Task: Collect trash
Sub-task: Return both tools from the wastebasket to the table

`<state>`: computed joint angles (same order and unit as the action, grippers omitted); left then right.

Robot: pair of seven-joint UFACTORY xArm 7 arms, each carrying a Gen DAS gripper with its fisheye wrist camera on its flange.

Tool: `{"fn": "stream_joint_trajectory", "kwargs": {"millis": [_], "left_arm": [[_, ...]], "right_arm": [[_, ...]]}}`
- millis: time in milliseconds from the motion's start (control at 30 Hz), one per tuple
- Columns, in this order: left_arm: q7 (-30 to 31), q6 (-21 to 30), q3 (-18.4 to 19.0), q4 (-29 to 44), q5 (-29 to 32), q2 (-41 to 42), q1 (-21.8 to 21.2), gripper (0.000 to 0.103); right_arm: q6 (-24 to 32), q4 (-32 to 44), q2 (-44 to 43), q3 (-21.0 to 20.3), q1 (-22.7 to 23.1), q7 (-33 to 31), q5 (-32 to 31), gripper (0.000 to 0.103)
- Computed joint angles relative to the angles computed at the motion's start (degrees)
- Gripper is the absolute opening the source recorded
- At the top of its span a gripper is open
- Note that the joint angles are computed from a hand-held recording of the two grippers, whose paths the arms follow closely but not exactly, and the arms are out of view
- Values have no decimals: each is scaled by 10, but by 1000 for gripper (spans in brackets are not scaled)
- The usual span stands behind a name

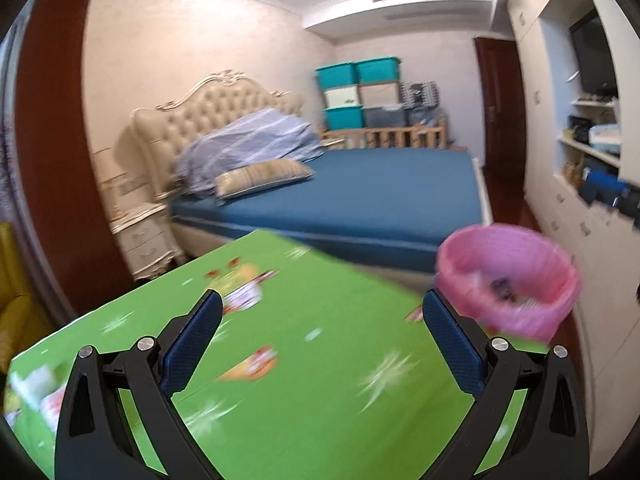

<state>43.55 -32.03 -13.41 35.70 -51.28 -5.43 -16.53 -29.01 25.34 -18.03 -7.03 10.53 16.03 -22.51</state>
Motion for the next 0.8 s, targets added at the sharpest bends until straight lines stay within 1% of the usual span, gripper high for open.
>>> {"fn": "stream_joint_trajectory", "kwargs": {"millis": [33, 67, 167, 233, 300, 367, 400, 467, 500, 533, 567, 633, 667, 700, 733, 767, 800], "left_arm": [[22, -8, -1, -18, -25, -14, 4, 97], [29, -17, 0, -39, -35, -29, 9, 97], [14, -23, 10, -112, -22, -88, 29, 97], [8, -14, 15, -152, -15, -128, 49, 97], [1, -6, 27, -196, -12, -172, 74, 97], [-6, 6, 39, -232, -9, -215, 99, 97], [-5, 16, 55, -257, -6, -249, 116, 97], [7, 35, 57, -277, -14, -289, 159, 97], [15, 46, 61, -290, -19, -312, 186, 97], [22, 57, 74, -300, -12, -331, 209, 97], [28, 70, 71, -306, -15, -346, 234, 97], [30, 68, 111, -321, 14, -359, 270, 97], [27, 61, 144, -323, 37, -357, 283, 97], [23, 63, 162, -323, 51, -358, 294, 97], [20, 66, 190, -319, 68, -355, 306, 97], [16, 72, 208, -316, 79, -356, 316, 97], [15, 85, 222, -316, 88, -365, 328, 97]], "right_arm": [[-2, -1, 1, 16, 5, 1, 11, 75], [-2, 1, 4, 38, 9, 0, 28, 75], [-8, 15, 33, 129, 13, -33, 115, 76], [-9, 34, 69, 165, 34, -43, 153, 78], [2, 62, 109, 218, 49, -90, 234, 78], [18, 104, 161, 258, 76, -148, 318, 78], [27, 124, 182, 268, 95, -176, 354, 78], [37, 167, 226, 273, 146, -245, 431, 78], [45, 190, 245, 267, 178, -283, 470, 78], [51, 212, 261, 256, 213, -318, 507, 78], [56, 230, 274, 245, 248, -347, 536, 78], [75, 280, 305, 203, 325, -408, 599, 78], [90, 308, 319, 168, 375, -443, 637, 78], [105, 338, 335, 128, 428, -473, 670, 78], [120, 361, 347, 86, 479, -496, 695, 78], [135, 385, 360, 42, 527, -511, 712, 78], [154, 410, 378, -11, 581, -518, 728, 78]]}}
